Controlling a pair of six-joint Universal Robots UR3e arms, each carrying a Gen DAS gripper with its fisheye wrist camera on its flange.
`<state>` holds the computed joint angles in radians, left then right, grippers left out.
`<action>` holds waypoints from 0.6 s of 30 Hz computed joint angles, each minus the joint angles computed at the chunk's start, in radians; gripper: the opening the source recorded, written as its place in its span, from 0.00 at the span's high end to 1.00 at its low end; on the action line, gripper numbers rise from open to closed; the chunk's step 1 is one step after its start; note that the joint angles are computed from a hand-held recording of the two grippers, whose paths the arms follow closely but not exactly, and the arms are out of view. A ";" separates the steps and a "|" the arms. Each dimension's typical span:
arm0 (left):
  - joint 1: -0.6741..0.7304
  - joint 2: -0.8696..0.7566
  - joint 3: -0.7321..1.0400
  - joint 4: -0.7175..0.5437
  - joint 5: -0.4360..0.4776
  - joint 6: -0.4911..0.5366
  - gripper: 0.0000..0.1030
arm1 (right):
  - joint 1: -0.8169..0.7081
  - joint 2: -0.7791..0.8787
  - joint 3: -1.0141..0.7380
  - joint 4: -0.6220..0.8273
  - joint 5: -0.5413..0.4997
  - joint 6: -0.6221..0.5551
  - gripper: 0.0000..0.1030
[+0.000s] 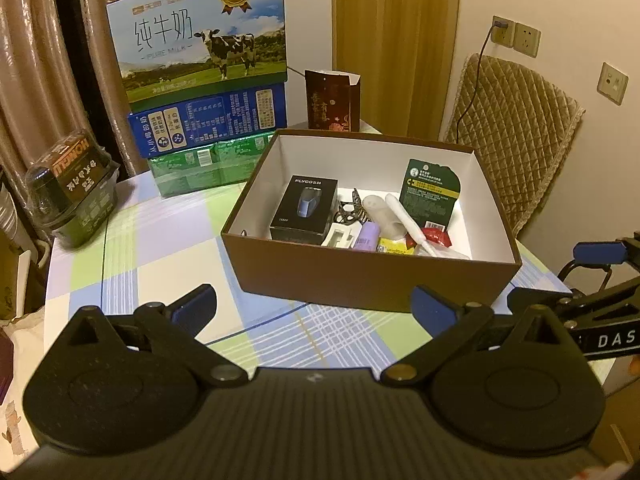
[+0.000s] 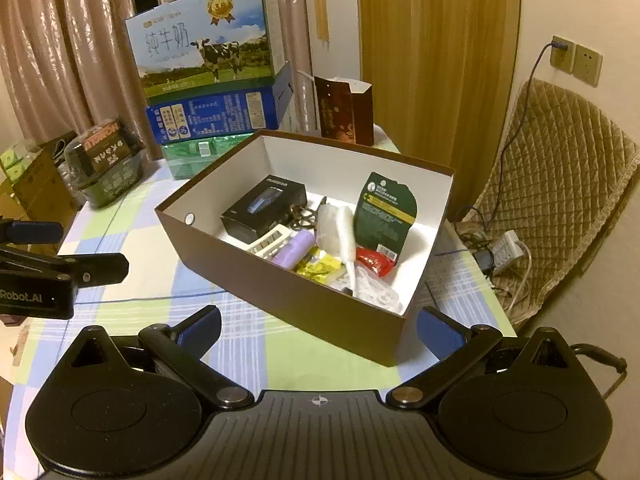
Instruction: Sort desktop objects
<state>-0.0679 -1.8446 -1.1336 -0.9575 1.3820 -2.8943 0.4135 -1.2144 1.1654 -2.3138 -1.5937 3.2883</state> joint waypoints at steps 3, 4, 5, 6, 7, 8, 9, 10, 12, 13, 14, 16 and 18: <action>-0.003 0.020 -0.023 0.003 0.010 -0.008 0.01 | 0.006 -0.017 0.021 -0.006 0.000 0.005 0.02; -0.004 0.026 -0.031 0.005 0.013 -0.007 0.01 | 0.007 -0.022 0.027 -0.009 -0.001 0.006 0.02; -0.005 0.032 -0.038 0.005 0.016 -0.005 0.01 | 0.009 -0.027 0.035 -0.011 -0.003 0.007 0.02; -0.006 0.039 -0.047 0.006 0.017 -0.003 0.01 | 0.010 -0.032 0.042 -0.012 -0.003 0.007 0.02; -0.007 0.044 -0.055 0.008 0.019 -0.001 0.01 | 0.011 -0.036 0.047 -0.013 -0.002 0.008 0.02; -0.009 0.051 -0.065 0.010 0.022 -0.001 0.01 | 0.011 -0.038 0.050 -0.012 -0.002 0.009 0.02; -0.010 0.055 -0.071 0.010 0.025 0.000 0.01 | 0.012 -0.040 0.053 -0.011 -0.001 0.011 0.02; -0.011 0.060 -0.076 0.009 0.026 0.000 0.01 | 0.013 -0.042 0.057 -0.011 0.000 0.014 0.02; -0.014 0.069 -0.087 0.007 0.029 0.001 0.01 | 0.015 -0.045 0.061 -0.012 0.000 0.019 0.02; -0.015 0.072 -0.091 0.008 0.030 0.002 0.01 | 0.015 -0.047 0.062 -0.010 0.001 0.021 0.02; -0.017 0.077 -0.097 0.008 0.031 0.003 0.01 | 0.016 -0.049 0.065 -0.009 0.001 0.023 0.02; -0.019 0.085 -0.105 0.006 0.031 0.005 0.01 | 0.019 -0.054 0.071 -0.010 0.004 0.024 0.02; -0.021 0.089 -0.112 0.008 0.034 0.006 0.01 | 0.024 -0.057 0.074 -0.008 0.003 0.022 0.02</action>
<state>-0.0888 -1.7552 -1.2457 -0.9490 1.4158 -2.8885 0.4373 -1.2718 1.2393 -2.3214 -1.5909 3.3098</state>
